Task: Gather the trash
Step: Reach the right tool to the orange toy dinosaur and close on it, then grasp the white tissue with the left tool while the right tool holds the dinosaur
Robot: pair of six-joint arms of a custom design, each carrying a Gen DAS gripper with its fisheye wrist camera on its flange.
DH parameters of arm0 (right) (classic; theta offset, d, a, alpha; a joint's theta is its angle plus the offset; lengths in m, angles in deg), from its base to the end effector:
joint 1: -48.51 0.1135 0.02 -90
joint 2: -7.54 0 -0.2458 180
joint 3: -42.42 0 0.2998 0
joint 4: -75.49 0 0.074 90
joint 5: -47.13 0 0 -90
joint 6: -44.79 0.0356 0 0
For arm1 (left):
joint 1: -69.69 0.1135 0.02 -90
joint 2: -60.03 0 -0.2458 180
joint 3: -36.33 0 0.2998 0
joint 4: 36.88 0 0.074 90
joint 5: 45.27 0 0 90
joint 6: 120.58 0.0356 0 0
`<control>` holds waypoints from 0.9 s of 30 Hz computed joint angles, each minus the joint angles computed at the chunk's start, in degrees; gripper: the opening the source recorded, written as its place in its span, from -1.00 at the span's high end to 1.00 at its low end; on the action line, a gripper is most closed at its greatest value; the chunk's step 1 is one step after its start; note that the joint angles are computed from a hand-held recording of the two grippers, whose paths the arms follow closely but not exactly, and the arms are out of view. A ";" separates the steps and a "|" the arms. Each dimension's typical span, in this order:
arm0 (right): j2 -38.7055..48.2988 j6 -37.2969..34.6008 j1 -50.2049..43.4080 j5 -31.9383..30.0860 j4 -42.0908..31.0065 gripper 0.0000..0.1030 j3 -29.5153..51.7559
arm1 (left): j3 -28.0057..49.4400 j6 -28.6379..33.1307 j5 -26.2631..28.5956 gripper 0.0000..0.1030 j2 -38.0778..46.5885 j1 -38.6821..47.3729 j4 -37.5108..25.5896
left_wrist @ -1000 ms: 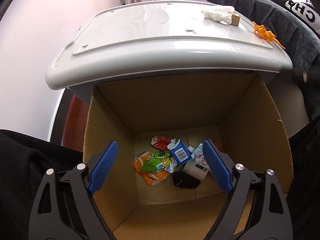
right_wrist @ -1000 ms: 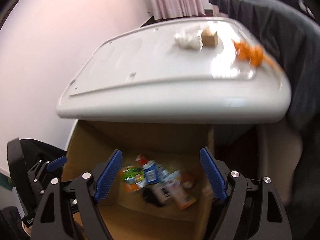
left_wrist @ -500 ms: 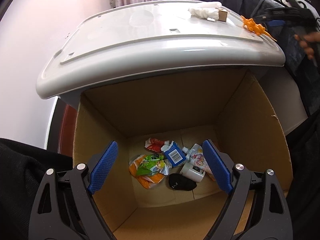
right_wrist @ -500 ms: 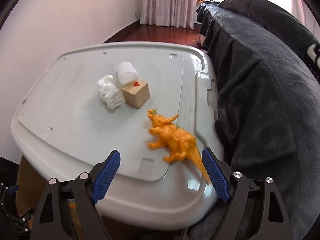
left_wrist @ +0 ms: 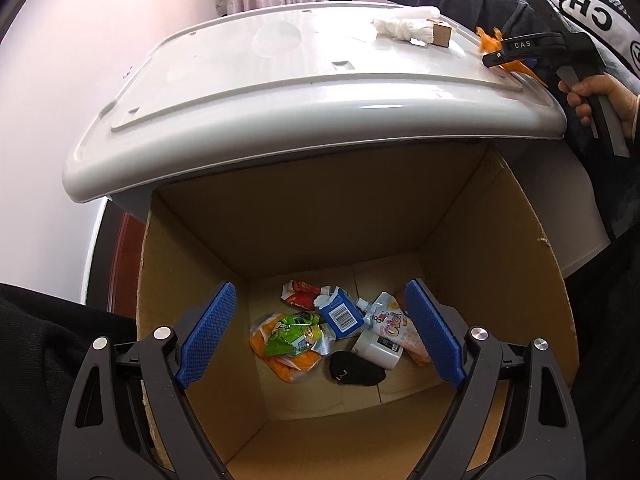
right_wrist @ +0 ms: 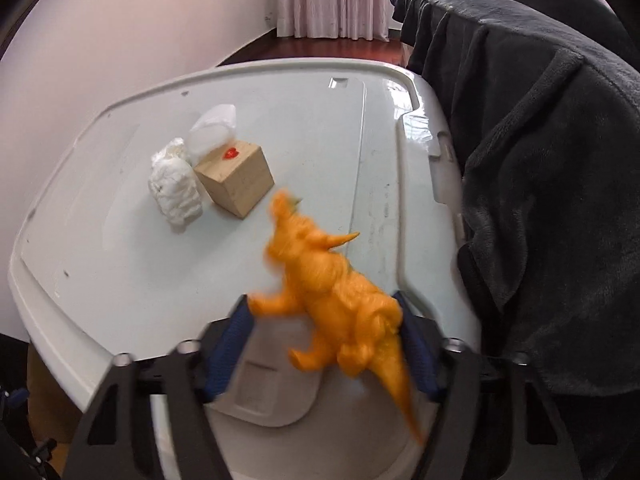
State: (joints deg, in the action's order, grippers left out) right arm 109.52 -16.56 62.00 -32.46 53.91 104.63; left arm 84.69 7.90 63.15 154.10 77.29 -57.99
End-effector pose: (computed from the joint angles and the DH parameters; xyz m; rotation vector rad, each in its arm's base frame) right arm 0.3455 0.0763 0.0665 0.4047 2.5808 0.0178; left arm 0.2882 0.0271 0.0450 0.7878 2.5225 -0.1821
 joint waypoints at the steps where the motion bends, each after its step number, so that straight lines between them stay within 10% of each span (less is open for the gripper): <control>1: 0.24 0.91 0.40 0.03 -0.17 0.08 0.35 | 0.10 0.01 0.13 -0.64 0.12 0.11 -0.07; 20: 3.83 13.14 14.62 13.00 -10.74 0.09 7.35 | 0.00 0.11 2.90 -0.64 -2.47 1.96 -2.46; 27: 5.38 16.25 16.79 14.61 -12.06 0.09 9.26 | 12.11 -6.67 6.04 -0.64 -1.34 1.51 -10.39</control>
State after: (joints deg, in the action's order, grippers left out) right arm 114.90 -0.32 78.79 -17.85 41.85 113.89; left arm 96.80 1.24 69.19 152.76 78.80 -68.38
